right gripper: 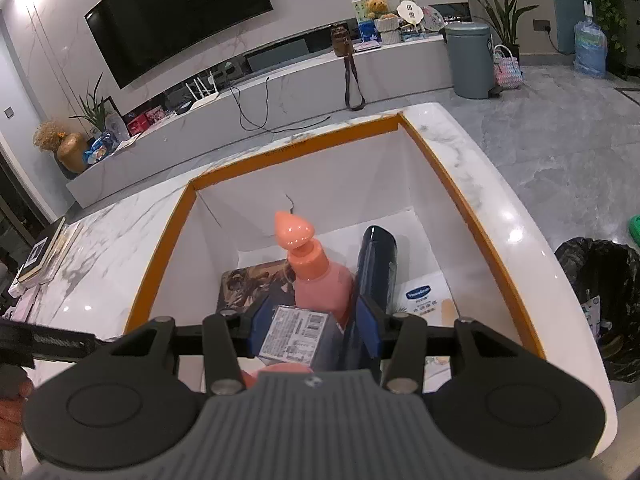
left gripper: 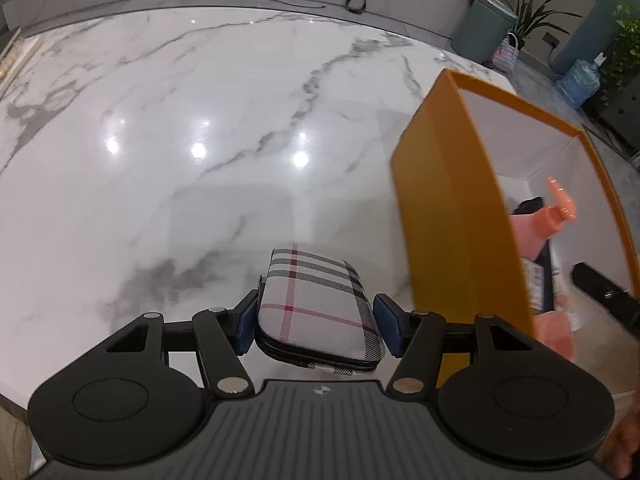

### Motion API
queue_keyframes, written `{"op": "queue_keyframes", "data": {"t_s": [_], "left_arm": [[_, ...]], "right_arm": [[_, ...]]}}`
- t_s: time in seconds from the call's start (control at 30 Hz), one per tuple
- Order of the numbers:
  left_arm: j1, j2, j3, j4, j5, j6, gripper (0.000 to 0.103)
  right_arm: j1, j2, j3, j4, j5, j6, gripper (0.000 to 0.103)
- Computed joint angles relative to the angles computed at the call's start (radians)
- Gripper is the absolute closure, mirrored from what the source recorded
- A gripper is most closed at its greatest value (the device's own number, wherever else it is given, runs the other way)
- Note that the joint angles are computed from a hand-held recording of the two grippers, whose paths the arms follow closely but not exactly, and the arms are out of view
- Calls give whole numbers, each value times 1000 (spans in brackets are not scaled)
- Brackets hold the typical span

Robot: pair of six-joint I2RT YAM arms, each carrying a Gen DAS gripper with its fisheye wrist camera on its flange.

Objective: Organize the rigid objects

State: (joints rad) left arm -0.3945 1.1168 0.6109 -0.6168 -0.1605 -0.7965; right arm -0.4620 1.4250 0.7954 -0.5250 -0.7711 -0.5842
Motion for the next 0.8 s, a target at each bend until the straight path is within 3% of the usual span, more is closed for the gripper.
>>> {"op": "queue_keyframes", "data": {"t_s": [0.23,0.4,0.43,0.47,0.53,0.57,0.7,0.8], "left_arm": [[-43,-52,67,-45,-25,5,34],[-156,-11,201,-64,-135,99,36],[-190,15,232,-74,-200,131,46],[-208,31,253,-51,-238,206,79],[-173,63,304,-30,-170,285,83],[-168,86,330,-20,-168,316,90],[-156,179,419,-10,-131,406,91],[-168,190,423,-10,-165,437,89]], "right_arm": [[-4,-18,-11,12,2,6,56],[0,-27,0,11,12,19,56],[2,-27,6,11,12,26,57],[2,-24,13,12,8,35,57],[1,-22,24,20,4,49,57],[2,-21,26,30,2,57,57],[10,0,25,50,-3,71,57],[-8,19,31,41,-40,55,57]]}}
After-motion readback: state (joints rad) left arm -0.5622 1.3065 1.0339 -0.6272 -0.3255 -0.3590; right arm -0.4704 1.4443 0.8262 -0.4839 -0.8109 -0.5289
